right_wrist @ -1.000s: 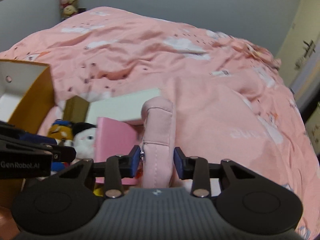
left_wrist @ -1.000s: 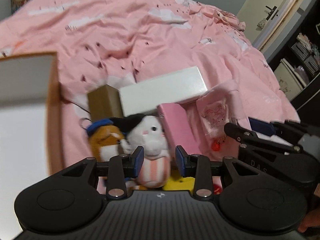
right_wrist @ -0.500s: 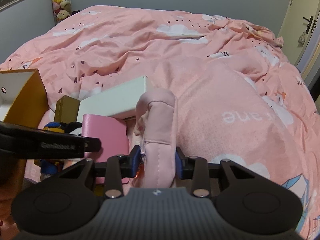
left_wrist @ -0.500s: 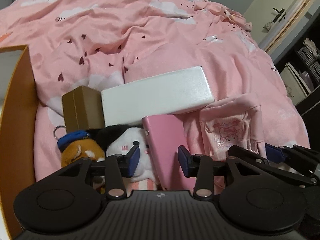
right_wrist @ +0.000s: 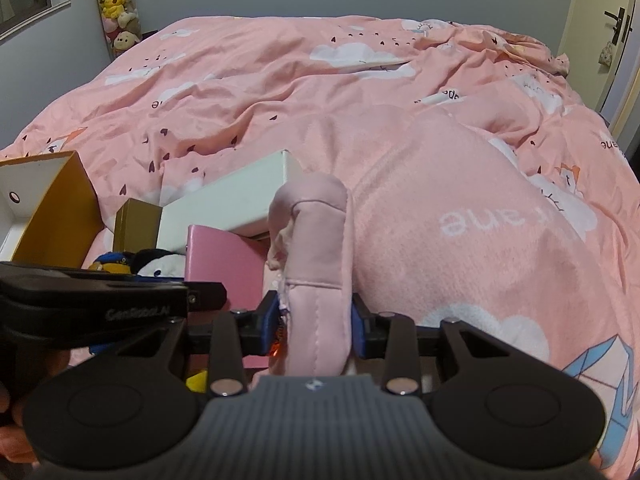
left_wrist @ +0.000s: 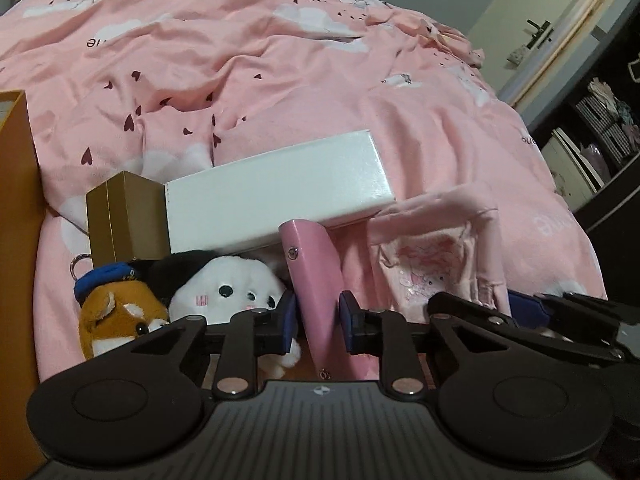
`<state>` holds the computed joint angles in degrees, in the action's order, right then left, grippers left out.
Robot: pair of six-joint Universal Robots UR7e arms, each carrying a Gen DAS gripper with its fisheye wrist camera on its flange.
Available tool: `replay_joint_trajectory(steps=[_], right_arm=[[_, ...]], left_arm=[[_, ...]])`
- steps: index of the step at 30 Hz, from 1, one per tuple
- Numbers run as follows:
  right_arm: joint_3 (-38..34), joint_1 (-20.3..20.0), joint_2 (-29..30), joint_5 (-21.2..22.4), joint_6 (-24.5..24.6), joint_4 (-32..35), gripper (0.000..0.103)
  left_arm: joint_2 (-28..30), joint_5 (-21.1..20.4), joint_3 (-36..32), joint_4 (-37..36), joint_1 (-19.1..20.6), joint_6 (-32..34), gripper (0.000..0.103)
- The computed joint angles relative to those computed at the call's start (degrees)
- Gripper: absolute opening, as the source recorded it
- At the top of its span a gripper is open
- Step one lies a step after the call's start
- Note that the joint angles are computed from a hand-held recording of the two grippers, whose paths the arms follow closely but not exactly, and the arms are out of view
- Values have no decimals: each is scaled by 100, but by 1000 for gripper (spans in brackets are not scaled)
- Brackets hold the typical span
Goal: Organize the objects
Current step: 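Grasp the slim pink case with the left gripper while the right holds the pouch, then carry the pink case and pink pouch with both grippers over the white box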
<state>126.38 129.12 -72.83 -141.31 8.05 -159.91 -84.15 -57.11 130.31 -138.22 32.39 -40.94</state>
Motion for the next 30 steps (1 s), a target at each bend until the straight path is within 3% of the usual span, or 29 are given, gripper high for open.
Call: replay_joint_trajectory(steps=[9, 19, 25, 30], right_arm=[[-40, 110, 50, 19, -4, 17, 33], [-184, 713, -30, -189, -33, 23, 31], [-480, 1137, 40, 20, -166, 2, 31], [-828, 1384, 265, 702, -244, 53, 31]], left_arm=[[-6, 255, 115, -80, -127, -172, 24], [-1206, 897, 243, 882, -1108, -705, 19], [-2081, 1564, 73, 2292, -1832, -1551, 19], [-2660, 1981, -437, 4423, -2337, -2772, 19]])
